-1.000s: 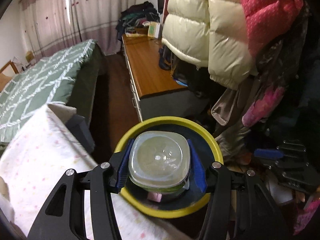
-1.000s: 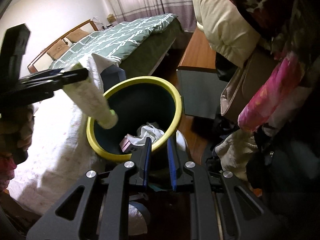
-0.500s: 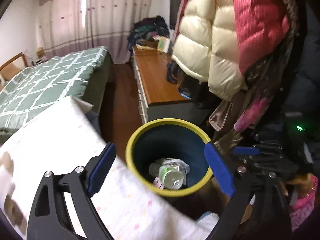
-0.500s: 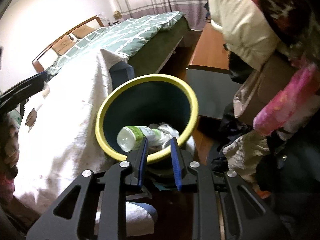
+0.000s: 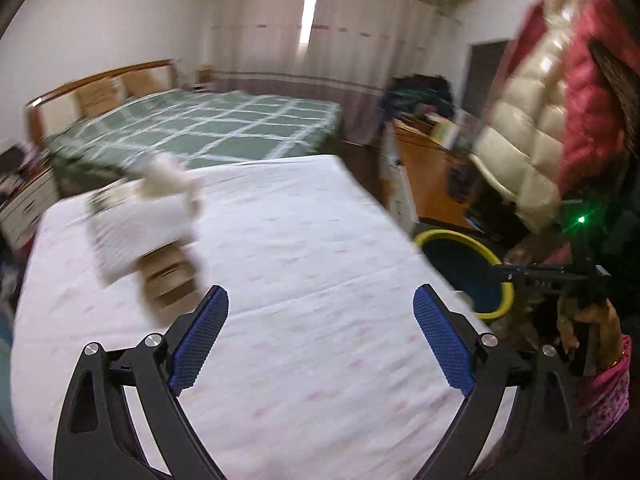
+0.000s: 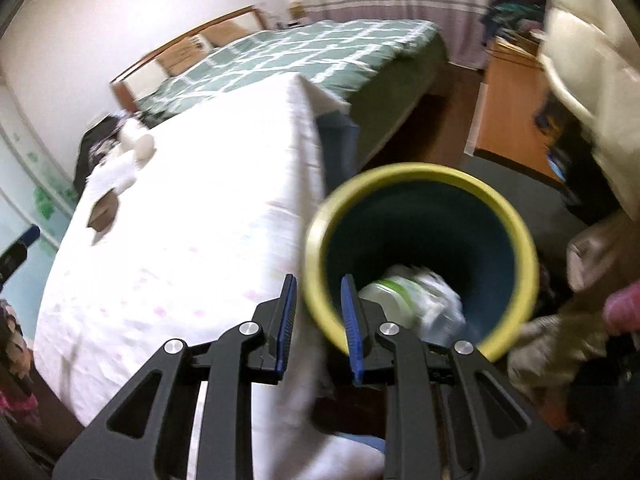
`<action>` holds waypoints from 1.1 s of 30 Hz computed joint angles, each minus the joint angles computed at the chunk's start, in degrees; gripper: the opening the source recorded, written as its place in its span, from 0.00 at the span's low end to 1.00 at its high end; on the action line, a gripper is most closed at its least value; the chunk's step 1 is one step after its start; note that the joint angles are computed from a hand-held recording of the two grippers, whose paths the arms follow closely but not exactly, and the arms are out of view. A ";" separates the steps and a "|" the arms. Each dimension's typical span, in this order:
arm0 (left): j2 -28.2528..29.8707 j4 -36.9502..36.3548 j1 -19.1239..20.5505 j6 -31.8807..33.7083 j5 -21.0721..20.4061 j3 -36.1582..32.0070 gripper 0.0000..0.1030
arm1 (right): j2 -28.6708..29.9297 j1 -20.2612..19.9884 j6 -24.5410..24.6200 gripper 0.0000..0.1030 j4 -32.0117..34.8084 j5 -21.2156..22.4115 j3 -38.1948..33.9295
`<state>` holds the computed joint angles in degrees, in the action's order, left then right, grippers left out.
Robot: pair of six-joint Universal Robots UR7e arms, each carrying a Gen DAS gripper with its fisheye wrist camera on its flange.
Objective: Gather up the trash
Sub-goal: 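Move the right gripper back to the white foam net on the table, then grasp the white foam net with the right gripper and lift it toward bin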
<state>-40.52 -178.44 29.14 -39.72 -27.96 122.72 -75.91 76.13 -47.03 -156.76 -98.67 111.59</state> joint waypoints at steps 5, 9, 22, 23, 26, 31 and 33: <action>-9.07 12.89 -3.08 -18.64 5.60 10.03 0.90 | 5.21 6.82 0.37 0.21 1.66 -1.11 -1.41; -14.83 19.75 -4.11 -27.59 6.79 15.18 0.90 | 10.42 12.30 1.03 0.21 2.99 -1.62 -3.13; -18.92 23.03 -3.67 -31.11 8.44 19.01 0.90 | 31.54 23.37 5.00 0.21 5.80 -2.17 -17.93; -19.07 22.97 -3.59 -31.02 8.47 19.08 0.90 | 32.66 23.72 5.18 0.21 5.98 -2.31 -18.88; -19.28 21.73 -3.07 -30.01 8.61 19.47 0.90 | 35.53 24.61 4.94 0.24 6.23 -2.53 -21.56; -18.50 16.61 -1.72 -26.11 8.61 19.92 0.90 | 38.92 25.16 6.02 0.40 6.76 -3.48 -25.27; -17.99 14.16 -1.23 -24.12 8.55 19.97 0.90 | 39.92 25.23 6.16 0.40 7.68 -3.91 -26.45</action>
<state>-58.51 -164.28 27.91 -63.84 -19.40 142.68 -36.00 101.36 -40.87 -149.08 -102.58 85.14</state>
